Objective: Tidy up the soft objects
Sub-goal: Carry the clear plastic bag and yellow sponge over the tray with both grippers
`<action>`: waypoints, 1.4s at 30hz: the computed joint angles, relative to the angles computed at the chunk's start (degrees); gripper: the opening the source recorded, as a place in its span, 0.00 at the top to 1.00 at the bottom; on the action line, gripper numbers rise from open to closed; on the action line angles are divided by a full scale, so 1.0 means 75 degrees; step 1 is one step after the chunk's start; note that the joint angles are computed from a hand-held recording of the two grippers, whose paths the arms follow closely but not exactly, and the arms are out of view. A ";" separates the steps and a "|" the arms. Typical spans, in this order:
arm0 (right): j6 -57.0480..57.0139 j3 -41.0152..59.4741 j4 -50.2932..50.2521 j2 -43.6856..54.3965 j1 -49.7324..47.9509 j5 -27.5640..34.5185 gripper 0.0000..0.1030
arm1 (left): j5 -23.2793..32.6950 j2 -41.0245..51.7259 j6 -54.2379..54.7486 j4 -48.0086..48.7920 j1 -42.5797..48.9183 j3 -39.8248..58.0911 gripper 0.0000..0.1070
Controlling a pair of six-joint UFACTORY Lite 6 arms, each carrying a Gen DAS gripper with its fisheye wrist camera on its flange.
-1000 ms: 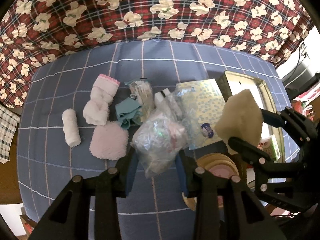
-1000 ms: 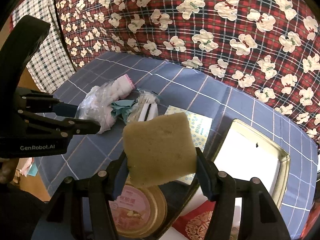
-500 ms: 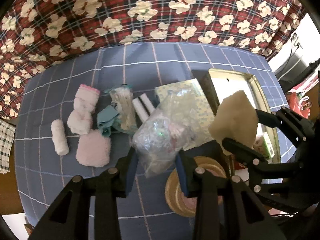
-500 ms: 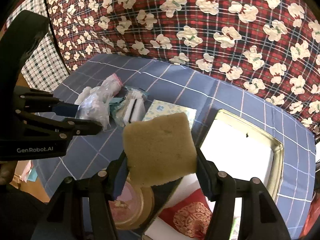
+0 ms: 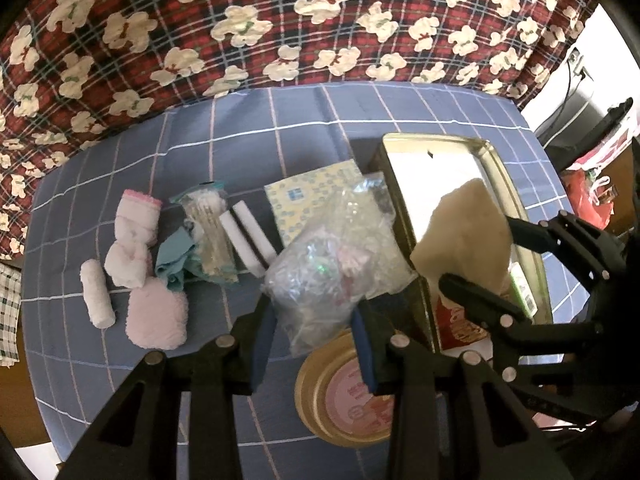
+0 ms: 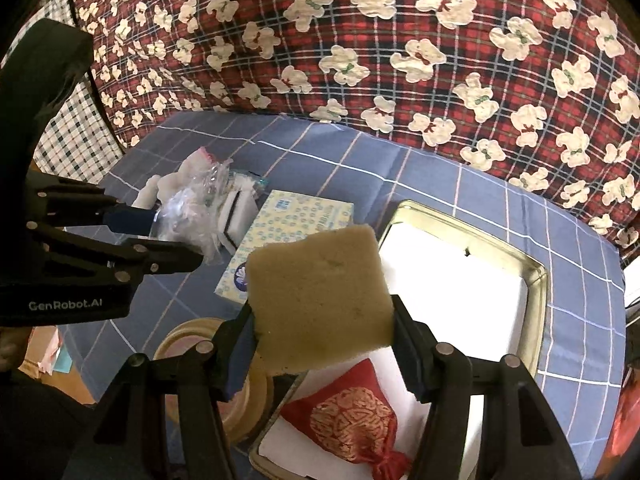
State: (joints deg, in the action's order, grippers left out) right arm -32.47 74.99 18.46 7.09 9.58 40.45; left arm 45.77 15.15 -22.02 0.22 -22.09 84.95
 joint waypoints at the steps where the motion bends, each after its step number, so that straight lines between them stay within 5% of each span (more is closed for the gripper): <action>1: -0.0020 -0.0002 0.0006 0.0001 -0.0043 0.0006 0.39 | 0.0019 0.0061 -0.0002 0.0006 -0.0032 0.0082 0.67; 42: -0.0049 0.0225 -0.0165 0.0398 -0.1596 0.0131 0.39 | 0.0863 0.2641 0.0658 -0.0522 -0.0764 0.3405 0.67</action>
State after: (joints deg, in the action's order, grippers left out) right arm -32.83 76.68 17.23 10.08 -2.39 41.43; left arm 52.24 34.96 -17.08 -3.70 -27.82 110.48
